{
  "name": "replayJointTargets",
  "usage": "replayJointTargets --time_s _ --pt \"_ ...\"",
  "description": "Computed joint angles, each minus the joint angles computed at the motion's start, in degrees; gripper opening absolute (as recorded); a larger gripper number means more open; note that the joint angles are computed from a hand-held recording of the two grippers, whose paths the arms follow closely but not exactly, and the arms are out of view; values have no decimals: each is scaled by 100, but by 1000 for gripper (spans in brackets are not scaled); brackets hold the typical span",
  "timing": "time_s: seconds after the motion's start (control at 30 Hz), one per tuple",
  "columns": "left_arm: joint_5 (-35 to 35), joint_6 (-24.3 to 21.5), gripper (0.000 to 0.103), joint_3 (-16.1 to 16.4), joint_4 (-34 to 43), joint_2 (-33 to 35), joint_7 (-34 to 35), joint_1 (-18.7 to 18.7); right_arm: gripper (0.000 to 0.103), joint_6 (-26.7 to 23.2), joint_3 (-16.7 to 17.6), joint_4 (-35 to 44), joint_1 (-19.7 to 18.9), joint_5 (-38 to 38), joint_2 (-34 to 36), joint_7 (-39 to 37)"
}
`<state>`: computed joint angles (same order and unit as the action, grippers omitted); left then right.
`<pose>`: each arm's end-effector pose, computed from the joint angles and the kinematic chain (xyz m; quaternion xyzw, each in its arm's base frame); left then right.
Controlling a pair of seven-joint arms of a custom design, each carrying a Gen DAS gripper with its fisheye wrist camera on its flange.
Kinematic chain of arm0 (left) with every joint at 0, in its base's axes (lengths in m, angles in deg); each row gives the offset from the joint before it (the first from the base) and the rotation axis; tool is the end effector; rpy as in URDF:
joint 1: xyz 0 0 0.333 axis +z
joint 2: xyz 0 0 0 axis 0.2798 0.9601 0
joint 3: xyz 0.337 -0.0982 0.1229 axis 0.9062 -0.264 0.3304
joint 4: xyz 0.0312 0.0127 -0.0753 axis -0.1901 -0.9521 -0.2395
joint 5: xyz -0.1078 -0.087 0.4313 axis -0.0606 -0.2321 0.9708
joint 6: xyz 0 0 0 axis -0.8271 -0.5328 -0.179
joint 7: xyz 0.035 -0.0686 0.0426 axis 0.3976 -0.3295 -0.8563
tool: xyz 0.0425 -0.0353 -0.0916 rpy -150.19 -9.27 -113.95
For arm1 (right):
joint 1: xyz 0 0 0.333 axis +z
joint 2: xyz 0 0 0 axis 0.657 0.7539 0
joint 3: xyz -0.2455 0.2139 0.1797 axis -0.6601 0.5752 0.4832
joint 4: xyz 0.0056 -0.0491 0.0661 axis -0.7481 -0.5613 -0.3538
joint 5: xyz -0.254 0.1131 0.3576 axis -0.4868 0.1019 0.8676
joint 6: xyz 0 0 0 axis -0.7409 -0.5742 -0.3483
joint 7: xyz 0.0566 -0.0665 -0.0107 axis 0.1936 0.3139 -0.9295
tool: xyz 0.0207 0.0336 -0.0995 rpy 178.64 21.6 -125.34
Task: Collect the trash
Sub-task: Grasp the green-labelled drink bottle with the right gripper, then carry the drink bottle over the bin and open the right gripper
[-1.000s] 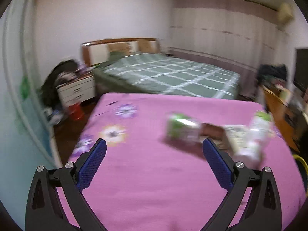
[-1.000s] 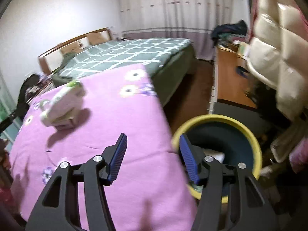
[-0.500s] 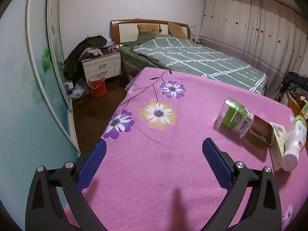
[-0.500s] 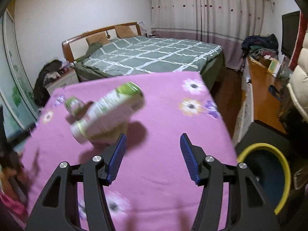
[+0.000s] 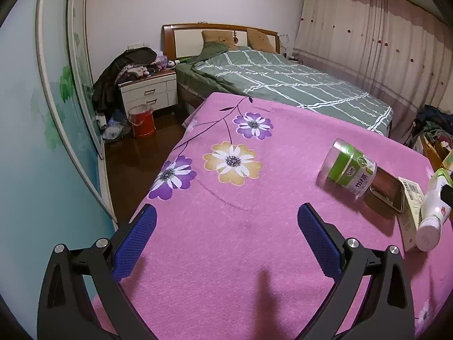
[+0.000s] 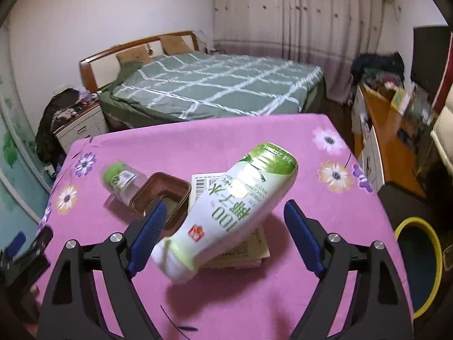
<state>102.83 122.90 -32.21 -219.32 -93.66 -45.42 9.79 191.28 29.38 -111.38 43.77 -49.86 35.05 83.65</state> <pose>0.4068 -0.2311 0.4496 -0.6892 0.5966 -0.2873 0.2940 0.4484 0.1051 0.4911 -0.5409 0.7374 -0.3087 0.2615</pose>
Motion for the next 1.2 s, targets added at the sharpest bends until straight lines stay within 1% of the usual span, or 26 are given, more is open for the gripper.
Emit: replayJointTargets --time_s 0.1,0.27,0.33,0.43,0.47,0.53,0.6,0.63,0.7,0.87,0.97,1.0,1.13,1.2 --pt "50 3 98 -31 13 7 -30 12 80 -233 -50 145 56 182 171 -64" --pt "122 34 98 -41 17 7 -86 7 80 -305 -160 334 137 374 399 -214" --pt "116 52 98 -31 3 -7 -98 2 80 -464 -210 481 206 525 548 -374" --pt "114 59 98 -34 -3 -20 -116 7 80 -691 -129 639 146 390 687 -302" --pt "103 65 98 -25 -15 -34 -104 1 79 -789 -109 688 135 316 732 -288" --pt "92 68 98 -27 -17 -34 -95 0 72 -837 -175 725 187 344 795 -354" --pt "72 65 98 -24 -16 -33 -63 -9 56 -790 -315 723 292 576 846 -609" --pt "64 59 98 -28 -16 -33 -54 -12 54 -759 -392 710 347 741 871 -768" --pt "54 63 98 -26 -16 -29 -48 -9 50 -659 -437 650 359 836 848 -919" --pt "14 67 98 -23 -10 -9 -26 -15 49 -174 -421 332 228 738 521 -940" --pt "18 63 98 -32 -1 0 -24 -12 49 -1 -431 166 168 764 306 -1007" --pt "15 61 98 -32 0 2 -20 -14 49 100 -482 16 152 784 121 -1066" --pt "25 58 98 -36 1 2 -28 -12 49 251 -476 -337 11 864 -349 -1104" --pt "26 53 98 -38 4 5 -26 -15 49 324 -539 -565 -45 942 -659 -1144"
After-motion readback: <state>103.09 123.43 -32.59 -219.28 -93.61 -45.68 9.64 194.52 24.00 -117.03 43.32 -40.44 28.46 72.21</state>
